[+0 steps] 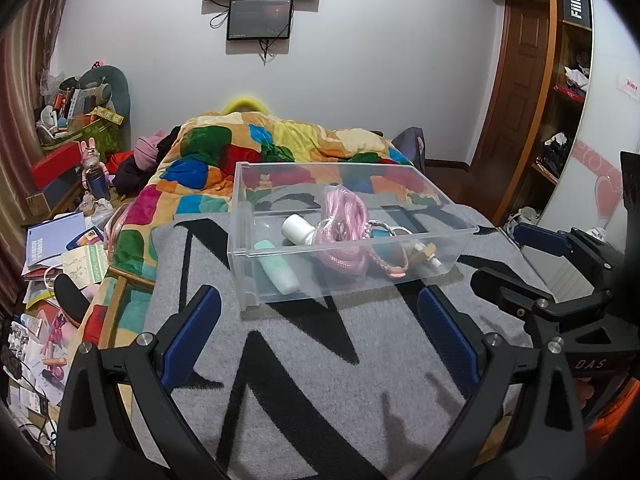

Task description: Organize objects

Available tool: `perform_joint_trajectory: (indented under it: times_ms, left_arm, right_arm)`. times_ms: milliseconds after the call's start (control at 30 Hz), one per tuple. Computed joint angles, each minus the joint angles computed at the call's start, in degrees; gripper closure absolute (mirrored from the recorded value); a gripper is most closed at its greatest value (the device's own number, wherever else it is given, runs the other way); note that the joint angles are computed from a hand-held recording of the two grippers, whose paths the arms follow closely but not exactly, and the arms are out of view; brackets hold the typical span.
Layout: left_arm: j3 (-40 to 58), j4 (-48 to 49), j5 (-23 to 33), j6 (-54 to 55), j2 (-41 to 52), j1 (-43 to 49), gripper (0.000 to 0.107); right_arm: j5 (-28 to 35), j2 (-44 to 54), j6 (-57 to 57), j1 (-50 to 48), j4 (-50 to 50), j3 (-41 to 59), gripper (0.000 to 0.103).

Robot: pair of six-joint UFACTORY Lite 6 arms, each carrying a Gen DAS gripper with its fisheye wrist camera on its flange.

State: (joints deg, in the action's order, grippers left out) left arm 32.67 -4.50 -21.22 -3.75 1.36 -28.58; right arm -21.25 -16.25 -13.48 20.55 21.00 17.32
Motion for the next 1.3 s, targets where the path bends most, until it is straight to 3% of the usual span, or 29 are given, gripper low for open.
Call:
perform_joint_trajectory:
  times_ms: [1300]
  left_arm:
    - [0.26,2.65,-0.06,-2.83,0.64,1.10,0.007]
  right_arm:
    - [-0.47,-0.08,0.30,0.68,0.57,-0.73,0.011]
